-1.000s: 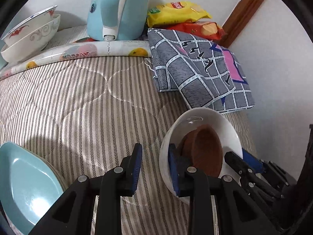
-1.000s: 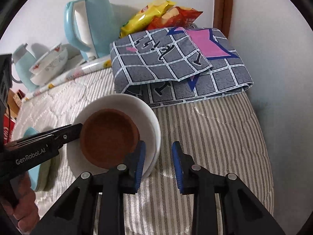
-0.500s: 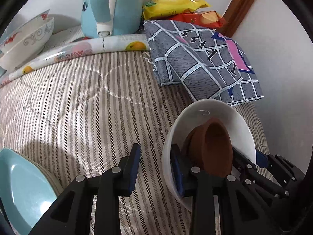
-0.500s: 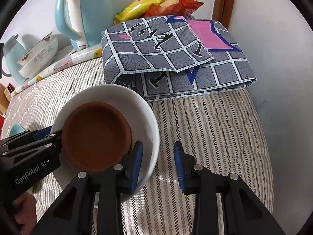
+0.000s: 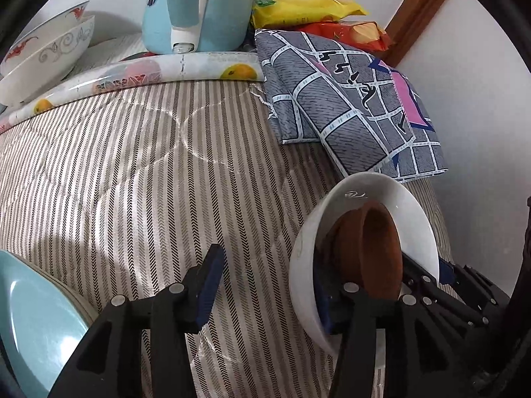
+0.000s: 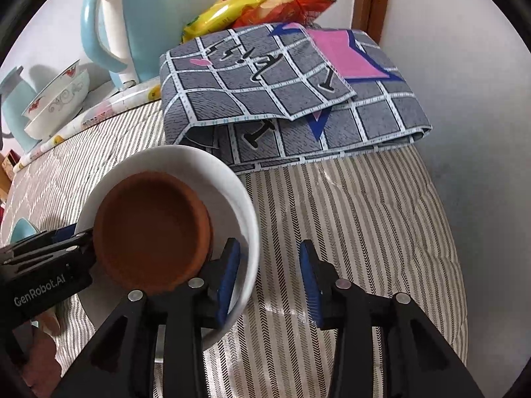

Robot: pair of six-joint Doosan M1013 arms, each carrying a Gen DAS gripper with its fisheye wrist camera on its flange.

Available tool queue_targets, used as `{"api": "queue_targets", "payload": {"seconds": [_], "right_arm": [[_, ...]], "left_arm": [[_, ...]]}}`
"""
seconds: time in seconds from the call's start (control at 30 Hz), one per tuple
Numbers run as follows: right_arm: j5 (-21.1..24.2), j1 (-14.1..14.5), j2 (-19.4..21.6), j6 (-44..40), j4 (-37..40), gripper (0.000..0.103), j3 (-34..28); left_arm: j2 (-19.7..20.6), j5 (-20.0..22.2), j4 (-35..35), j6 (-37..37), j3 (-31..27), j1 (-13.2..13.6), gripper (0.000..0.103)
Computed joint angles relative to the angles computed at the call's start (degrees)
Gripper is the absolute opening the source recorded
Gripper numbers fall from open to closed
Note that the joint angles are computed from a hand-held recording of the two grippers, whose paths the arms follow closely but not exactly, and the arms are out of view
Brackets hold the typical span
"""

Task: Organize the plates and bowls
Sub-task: 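Close the right gripper on the white bowl rim, then carry the white bowl with the right gripper over the teal plate stack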

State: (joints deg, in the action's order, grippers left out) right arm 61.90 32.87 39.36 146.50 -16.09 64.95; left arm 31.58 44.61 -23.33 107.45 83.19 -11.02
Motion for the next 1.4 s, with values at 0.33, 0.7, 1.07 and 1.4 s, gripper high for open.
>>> {"api": "queue_targets", "payload": {"seconds": [0.33, 0.7, 1.07, 1.4], "right_arm": [[-2.2, 0.0, -0.7, 2.1, 0.0, 0.039, 1.5], [-2.6, 0.8, 0.1, 2.7, -1.5, 0.012, 0.3], [-6.6, 0.7, -1.3, 4.9, -1.0, 0.012, 2.9], [-7.7, 1.3, -2.8, 6.5, -2.1, 0.013, 4.9]], "left_arm": [[-0.2, -0.5, -7.2, 4.8, 0.9, 0.9, 0.028], [-0.2, -1.1, -8.8, 4.8, 1.1, 0.6, 0.012], [-1.0, -2.4, -7.3, 3.6, 2.1, 0.4, 0.011], [-2.0, -2.6, -8.0, 3.6, 3.5, 0.5, 0.010]]}}
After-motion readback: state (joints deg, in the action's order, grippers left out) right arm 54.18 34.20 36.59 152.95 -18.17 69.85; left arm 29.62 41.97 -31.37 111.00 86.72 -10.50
